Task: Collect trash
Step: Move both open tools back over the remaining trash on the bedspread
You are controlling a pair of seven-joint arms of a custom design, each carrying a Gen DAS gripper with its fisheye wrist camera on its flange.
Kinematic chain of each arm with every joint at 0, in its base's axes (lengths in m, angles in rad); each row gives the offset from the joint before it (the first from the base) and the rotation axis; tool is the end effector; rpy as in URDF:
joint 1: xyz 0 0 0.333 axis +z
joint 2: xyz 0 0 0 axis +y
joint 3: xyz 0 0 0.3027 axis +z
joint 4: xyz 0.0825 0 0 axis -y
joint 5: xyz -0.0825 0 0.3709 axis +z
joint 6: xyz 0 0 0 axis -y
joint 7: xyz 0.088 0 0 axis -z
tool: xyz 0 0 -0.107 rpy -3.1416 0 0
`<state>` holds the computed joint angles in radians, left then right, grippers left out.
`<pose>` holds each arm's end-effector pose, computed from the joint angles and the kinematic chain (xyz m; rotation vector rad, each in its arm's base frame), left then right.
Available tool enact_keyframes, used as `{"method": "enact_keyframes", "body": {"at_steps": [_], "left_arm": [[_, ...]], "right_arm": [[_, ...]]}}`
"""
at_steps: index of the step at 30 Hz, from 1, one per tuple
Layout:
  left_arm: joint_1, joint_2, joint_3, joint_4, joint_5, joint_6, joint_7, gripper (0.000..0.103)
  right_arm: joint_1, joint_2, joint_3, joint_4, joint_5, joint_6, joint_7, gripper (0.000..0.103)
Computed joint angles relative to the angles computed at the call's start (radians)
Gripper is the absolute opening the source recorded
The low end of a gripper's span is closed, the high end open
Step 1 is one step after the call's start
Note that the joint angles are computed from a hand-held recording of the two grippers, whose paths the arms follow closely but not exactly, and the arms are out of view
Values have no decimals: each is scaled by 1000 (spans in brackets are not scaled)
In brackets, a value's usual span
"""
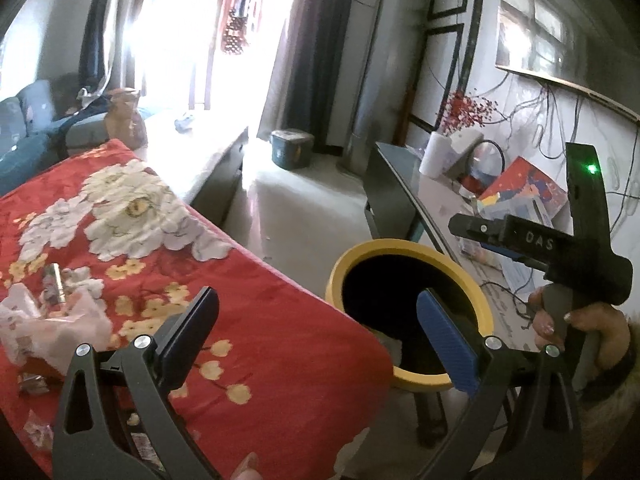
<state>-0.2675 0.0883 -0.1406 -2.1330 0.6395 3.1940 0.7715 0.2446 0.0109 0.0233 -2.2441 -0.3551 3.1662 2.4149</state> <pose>0.5116 -0.2799 0.4672 -1.5079 1.9554 -1.1578 0.5320 0.1787 0.4639 -1.4200 1.7675 -0.4296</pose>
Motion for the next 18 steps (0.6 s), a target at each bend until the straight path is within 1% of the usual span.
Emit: {"method": "enact_keyframes", "body": {"at_steps": [2,3,4,5,7,8,9,10,12,13,15,16,17,18], "left_arm": [[-27,-12,44,-3,84,0,-85,96],[-23,-18,46,-5,102,-1,-105,96],[-26,-26,61,-7,158,1,-164,96],[-17,-30,61,-8,187,2,-193,96],[-7,-40,71,-3,299,-1,-306,96],[0,-45,73,0,362,-3,-369,96],[10,-51,71,2,408,-4,-416,96],[21,-59,72,6,482,-9,-489,96],[47,-72,58,7,567,-17,-573,96],[62,-84,52,6,629,-23,-634,96],[90,-98,32,2,676,-30,-685,96],[107,-109,22,0,725,-37,-738,96],[122,-118,11,-3,755,-43,-770,96],[136,-127,1,-6,783,-51,-799,96]], "right_arm": [[6,0,5,4,1,-1,-11,77],[10,1,14,5,34,0,-48,77],[14,2,18,6,55,-1,-73,77],[19,3,21,8,70,-3,-91,78],[30,6,44,10,195,-5,-210,79],[36,7,47,11,225,-7,-238,80],[42,7,57,13,285,-7,-298,80],[50,7,58,14,300,-7,-316,80],[67,8,53,18,282,-5,-309,80],[72,9,58,20,307,-3,-336,80],[84,9,69,23,359,1,-395,80],[89,11,75,26,387,-1,-428,80],[93,13,90,33,453,-8,-498,80],[99,13,94,36,479,-11,-527,80]]}}
